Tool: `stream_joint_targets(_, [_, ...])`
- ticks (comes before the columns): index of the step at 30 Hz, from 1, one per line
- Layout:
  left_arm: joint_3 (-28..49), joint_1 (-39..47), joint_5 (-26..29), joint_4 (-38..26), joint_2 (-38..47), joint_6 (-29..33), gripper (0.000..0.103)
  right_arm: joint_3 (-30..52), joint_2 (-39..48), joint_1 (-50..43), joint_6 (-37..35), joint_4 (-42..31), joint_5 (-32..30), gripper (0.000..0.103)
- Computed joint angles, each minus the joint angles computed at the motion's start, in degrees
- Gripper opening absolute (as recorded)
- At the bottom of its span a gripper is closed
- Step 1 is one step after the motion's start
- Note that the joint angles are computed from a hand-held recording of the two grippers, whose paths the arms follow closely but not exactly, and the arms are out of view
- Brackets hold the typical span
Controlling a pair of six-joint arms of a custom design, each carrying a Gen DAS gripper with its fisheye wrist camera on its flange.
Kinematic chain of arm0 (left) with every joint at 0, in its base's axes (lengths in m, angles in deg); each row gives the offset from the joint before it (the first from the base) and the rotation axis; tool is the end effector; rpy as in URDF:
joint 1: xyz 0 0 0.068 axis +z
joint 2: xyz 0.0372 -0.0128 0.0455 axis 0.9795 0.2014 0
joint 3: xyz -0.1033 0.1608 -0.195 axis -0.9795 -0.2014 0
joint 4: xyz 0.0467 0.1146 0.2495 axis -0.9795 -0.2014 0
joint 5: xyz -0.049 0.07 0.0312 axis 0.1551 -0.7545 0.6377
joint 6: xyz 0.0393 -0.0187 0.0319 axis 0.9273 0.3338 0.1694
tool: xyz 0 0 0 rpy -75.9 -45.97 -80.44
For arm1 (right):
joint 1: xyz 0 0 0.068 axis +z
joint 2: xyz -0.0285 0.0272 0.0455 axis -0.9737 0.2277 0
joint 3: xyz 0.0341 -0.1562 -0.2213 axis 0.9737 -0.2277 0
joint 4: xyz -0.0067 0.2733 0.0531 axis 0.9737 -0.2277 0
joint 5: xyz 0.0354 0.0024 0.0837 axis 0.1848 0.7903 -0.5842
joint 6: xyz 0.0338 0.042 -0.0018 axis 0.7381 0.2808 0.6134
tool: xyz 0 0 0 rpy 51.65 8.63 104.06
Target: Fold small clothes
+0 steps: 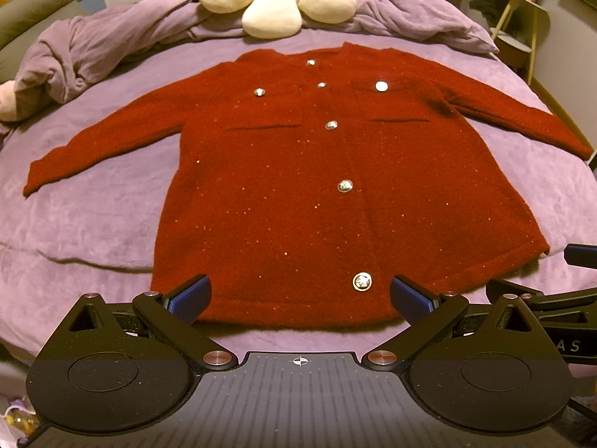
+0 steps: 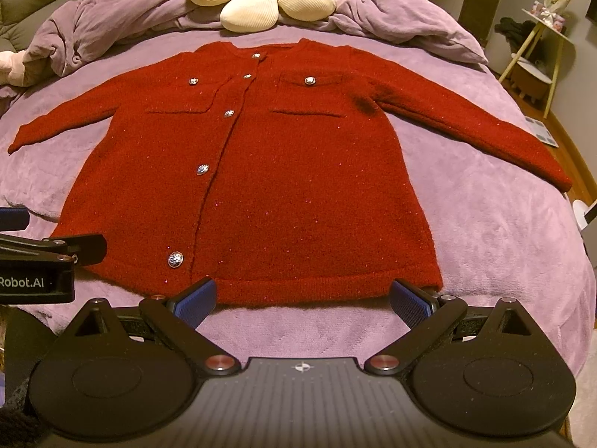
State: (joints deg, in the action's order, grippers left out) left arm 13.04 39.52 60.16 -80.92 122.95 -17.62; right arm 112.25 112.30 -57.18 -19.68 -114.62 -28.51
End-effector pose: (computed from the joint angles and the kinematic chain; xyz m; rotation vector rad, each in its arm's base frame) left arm 0.2207 -0.1644 0.2862 0.2297 2.5531 -0.0144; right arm 0.1799 0.0561 0.2892 0.0158 2.5864 -0.0513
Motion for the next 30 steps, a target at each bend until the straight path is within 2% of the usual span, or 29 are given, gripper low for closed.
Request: stream_joint_targets(30, [0.2, 0.0, 0.3, -0.1, 0.1, -0.4, 0.103, -0.3, -0.9, 0.0, 0.4, 0.2, -0.1, 0.099])
